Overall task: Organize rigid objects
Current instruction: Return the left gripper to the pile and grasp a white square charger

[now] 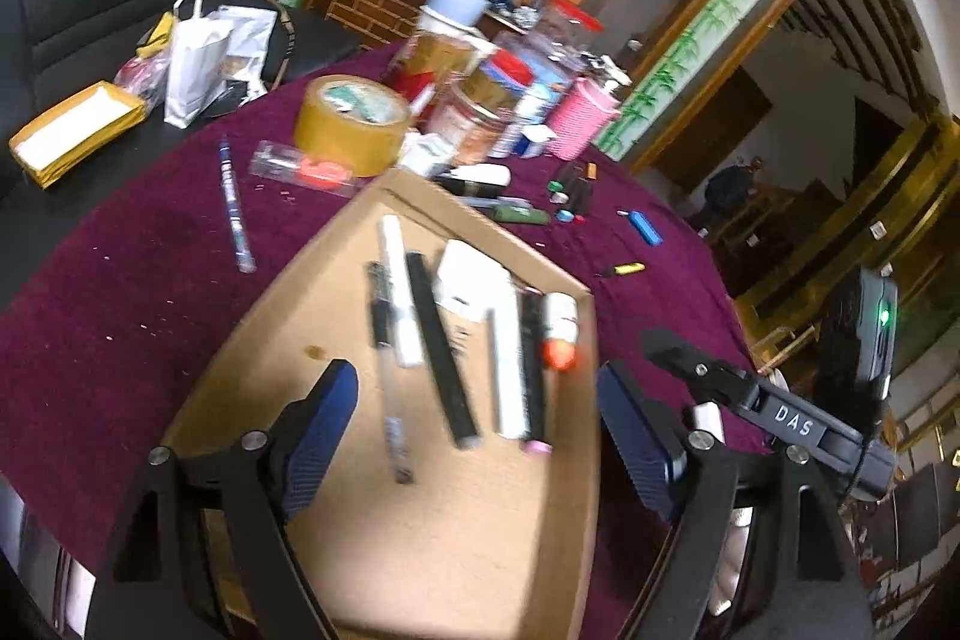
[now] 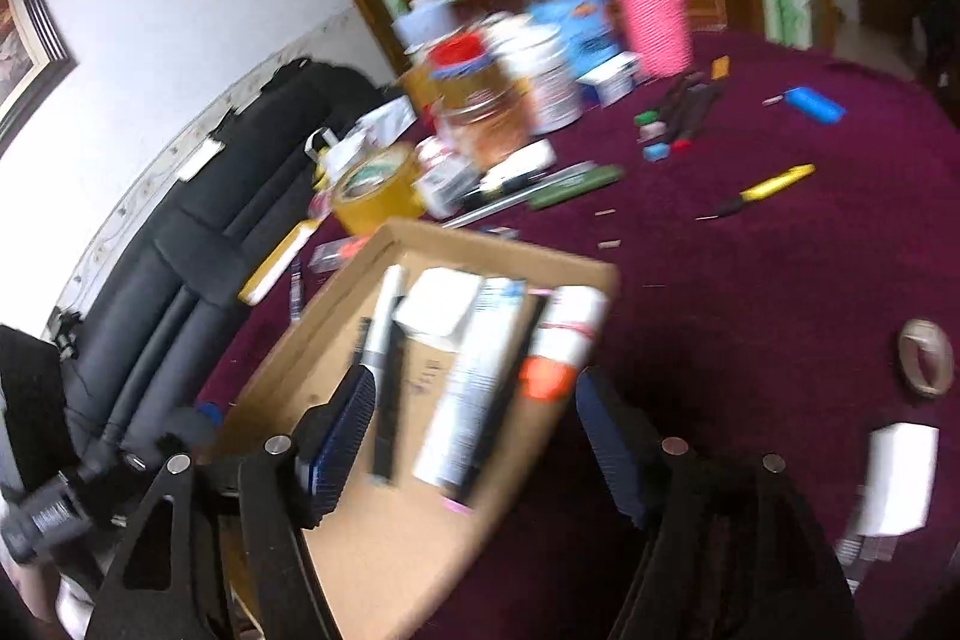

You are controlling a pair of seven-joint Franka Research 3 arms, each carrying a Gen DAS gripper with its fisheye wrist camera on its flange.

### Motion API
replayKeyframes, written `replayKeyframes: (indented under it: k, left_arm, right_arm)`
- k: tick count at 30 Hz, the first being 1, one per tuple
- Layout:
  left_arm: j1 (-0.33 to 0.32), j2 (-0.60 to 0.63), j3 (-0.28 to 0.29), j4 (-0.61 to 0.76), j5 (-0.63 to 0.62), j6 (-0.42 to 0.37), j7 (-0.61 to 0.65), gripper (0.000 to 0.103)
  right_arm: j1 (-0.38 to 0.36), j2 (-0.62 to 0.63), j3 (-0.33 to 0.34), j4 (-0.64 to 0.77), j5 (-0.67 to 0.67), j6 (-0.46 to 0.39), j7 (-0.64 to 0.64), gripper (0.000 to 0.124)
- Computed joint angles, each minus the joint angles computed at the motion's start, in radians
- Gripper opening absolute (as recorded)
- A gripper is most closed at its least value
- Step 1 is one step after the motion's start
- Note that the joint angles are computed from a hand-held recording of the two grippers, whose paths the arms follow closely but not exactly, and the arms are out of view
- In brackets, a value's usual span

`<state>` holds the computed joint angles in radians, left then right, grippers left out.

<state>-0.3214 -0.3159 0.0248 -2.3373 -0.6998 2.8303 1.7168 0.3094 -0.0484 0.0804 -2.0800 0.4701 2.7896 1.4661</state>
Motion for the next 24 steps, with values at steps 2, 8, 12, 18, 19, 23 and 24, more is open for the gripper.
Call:
replayKeyframes:
  k: [2, 8, 12, 18, 19, 23, 24]
  left_arm:
    - [-0.009, -0.014, -0.017, -0.002, 0.013, -0.001, -0.002, 0.083]
    - [-0.053, 0.036, -0.071, 0.051, 0.097, -0.032, -0.024, 0.087]
    - [-0.074, 0.114, -0.120, 0.124, 0.097, -0.098, -0.013, 0.087]
    - [-0.061, 0.230, -0.225, 0.236, 0.179, -0.166, -0.065, 0.087]
    - [-0.058, 0.241, -0.237, 0.248, 0.196, -0.172, -0.075, 0.087]
    - [-0.045, 0.309, -0.279, 0.323, 0.302, -0.194, -0.154, 0.087]
    - [-0.044, 0.335, -0.289, 0.353, 0.327, -0.200, -0.178, 0.087]
  right_arm:
    - [-0.028, -0.079, -0.015, -0.101, -0.049, 0.048, 0.028, 0.077]
    - [-0.157, -0.218, -0.055, -0.290, -0.148, 0.121, 0.151, 0.080]
    - [-0.217, -0.227, -0.088, -0.333, -0.141, 0.152, 0.177, 0.081]
    - [-0.233, -0.154, -0.133, -0.329, -0.105, 0.228, 0.170, 0.080]
    - [-0.173, -0.142, -0.190, -0.324, 0.004, 0.237, 0.093, 0.080]
    - [-0.092, -0.140, -0.279, -0.299, 0.317, 0.205, -0.120, 0.080]
    - [-0.107, -0.143, -0.269, -0.303, 0.325, 0.210, -0.123, 0.080]
